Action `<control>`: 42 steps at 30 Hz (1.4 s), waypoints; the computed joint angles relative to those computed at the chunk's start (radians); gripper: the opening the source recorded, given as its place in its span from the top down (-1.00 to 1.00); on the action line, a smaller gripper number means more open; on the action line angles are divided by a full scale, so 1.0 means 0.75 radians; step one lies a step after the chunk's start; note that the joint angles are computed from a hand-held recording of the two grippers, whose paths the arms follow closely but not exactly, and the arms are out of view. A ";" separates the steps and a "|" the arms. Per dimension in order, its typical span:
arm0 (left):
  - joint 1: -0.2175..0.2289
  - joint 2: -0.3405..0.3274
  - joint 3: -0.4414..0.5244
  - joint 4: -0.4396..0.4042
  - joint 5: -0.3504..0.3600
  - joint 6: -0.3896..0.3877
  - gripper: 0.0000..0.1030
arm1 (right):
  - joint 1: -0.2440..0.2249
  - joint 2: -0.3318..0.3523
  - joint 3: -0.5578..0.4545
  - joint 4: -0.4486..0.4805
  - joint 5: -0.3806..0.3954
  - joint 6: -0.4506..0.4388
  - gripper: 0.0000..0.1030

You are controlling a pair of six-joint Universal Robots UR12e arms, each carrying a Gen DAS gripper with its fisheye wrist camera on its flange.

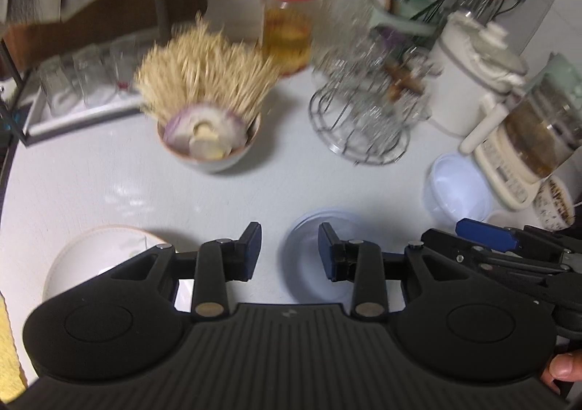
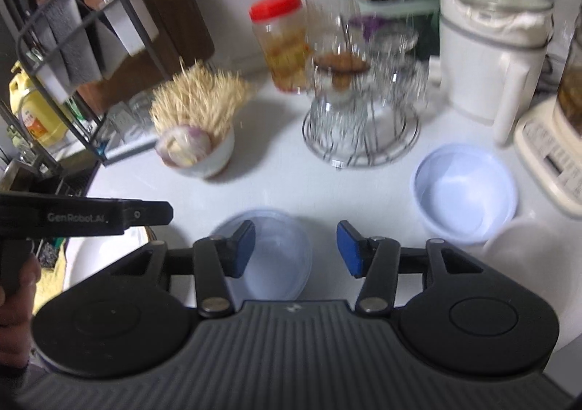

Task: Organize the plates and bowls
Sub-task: 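Open both grippers and pull them back from the blue bowl, then move both grippers to the second light blue plastic bowl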

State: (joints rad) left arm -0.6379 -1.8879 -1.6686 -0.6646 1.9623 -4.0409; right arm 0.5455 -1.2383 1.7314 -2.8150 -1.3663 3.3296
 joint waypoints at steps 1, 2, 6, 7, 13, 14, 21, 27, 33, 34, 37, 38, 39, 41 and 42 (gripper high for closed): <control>-0.008 0.001 0.009 0.001 0.018 0.001 0.23 | -0.003 -0.008 0.004 -0.016 0.002 -0.005 -0.02; -0.018 0.000 0.021 0.004 0.037 0.003 0.23 | -0.007 -0.016 0.009 -0.031 0.004 -0.006 -0.02; -0.053 -0.015 0.071 -0.018 0.115 0.006 0.23 | -0.023 -0.048 0.029 -0.085 0.038 -0.021 -0.02; -0.061 -0.021 0.084 -0.028 0.135 0.001 0.23 | -0.025 -0.055 0.033 -0.095 0.035 -0.031 -0.02; -0.093 -0.028 0.109 -0.003 0.182 -0.013 0.23 | -0.020 -0.092 0.065 -0.181 -0.057 -0.059 -0.02; -0.094 -0.024 0.109 0.003 0.177 -0.013 0.23 | -0.016 -0.100 0.070 -0.188 -0.081 -0.054 -0.02; -0.092 -0.004 0.103 0.108 0.151 0.118 0.23 | 0.001 -0.144 0.104 -0.244 -0.177 0.067 -0.02; -0.080 0.019 0.066 0.183 0.100 0.165 0.22 | 0.032 -0.151 0.102 -0.231 -0.283 0.167 -0.02; -0.062 0.043 -0.006 0.289 0.037 0.173 0.22 | 0.071 -0.161 0.097 -0.162 -0.393 0.209 -0.02; -0.058 0.045 -0.018 0.304 0.015 0.170 0.22 | 0.078 -0.164 0.100 -0.153 -0.413 0.219 -0.02; -0.052 0.047 -0.044 0.342 -0.046 0.181 0.22 | 0.093 -0.178 0.110 -0.107 -0.461 0.260 -0.02; -0.051 0.047 -0.051 0.352 -0.067 0.186 0.22 | 0.099 -0.182 0.113 -0.093 -0.482 0.277 -0.02; -0.050 0.046 -0.059 0.367 -0.086 0.192 0.22 | 0.105 -0.185 0.119 -0.085 -0.503 0.293 -0.02; -0.047 0.041 -0.066 0.377 -0.126 0.204 0.22 | 0.116 -0.190 0.130 -0.069 -0.539 0.316 -0.02; -0.044 0.038 -0.068 0.380 -0.147 0.206 0.22 | 0.120 -0.195 0.134 -0.053 -0.550 0.331 -0.02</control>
